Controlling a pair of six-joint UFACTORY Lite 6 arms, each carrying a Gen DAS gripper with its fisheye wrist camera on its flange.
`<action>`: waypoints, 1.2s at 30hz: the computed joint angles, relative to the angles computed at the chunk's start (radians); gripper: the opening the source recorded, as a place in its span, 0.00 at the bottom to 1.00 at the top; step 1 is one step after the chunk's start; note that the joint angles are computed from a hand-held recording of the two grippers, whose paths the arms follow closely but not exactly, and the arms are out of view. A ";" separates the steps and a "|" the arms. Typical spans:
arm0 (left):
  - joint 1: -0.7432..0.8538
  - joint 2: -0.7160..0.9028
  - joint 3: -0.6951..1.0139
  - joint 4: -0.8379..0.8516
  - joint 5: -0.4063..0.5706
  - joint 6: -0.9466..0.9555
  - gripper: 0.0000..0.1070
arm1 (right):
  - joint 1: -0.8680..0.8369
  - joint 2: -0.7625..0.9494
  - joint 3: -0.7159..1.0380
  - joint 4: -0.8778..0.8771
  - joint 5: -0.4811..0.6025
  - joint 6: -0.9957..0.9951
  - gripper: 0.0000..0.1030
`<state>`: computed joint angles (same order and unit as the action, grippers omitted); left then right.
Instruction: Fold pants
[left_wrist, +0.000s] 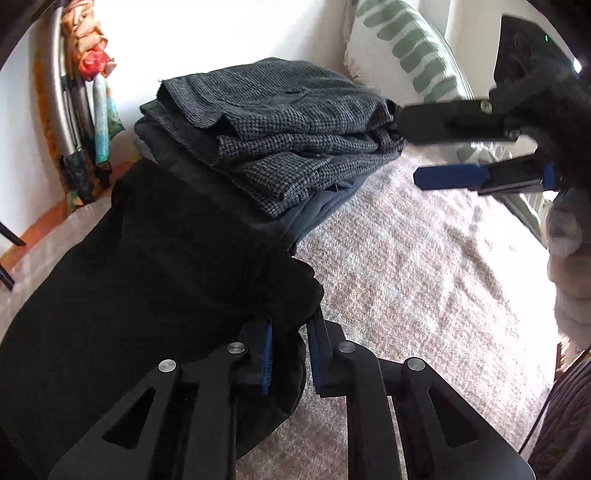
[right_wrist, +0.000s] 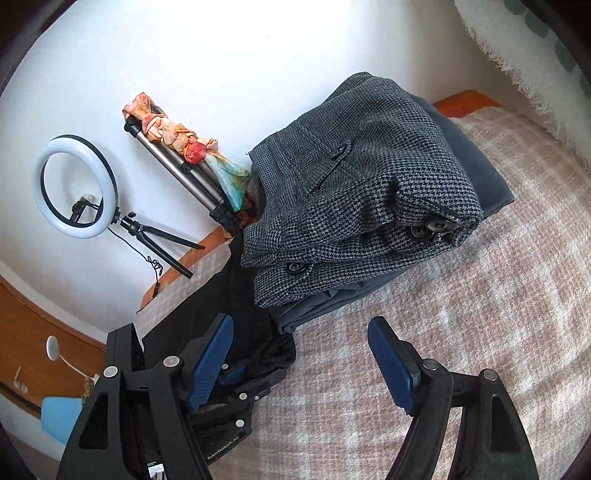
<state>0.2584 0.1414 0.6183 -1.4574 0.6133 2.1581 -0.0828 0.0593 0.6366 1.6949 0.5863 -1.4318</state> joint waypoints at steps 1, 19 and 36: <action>0.030 -0.008 0.006 0.027 0.044 -0.036 0.13 | 0.005 0.017 0.012 -0.004 0.012 0.006 0.78; 0.219 -0.172 -0.060 0.105 0.255 -0.070 0.13 | 0.222 0.584 0.540 -0.004 0.217 0.271 0.81; 0.418 -0.220 -0.032 0.247 0.460 -0.133 0.12 | 0.297 0.703 0.649 0.259 0.210 0.221 0.18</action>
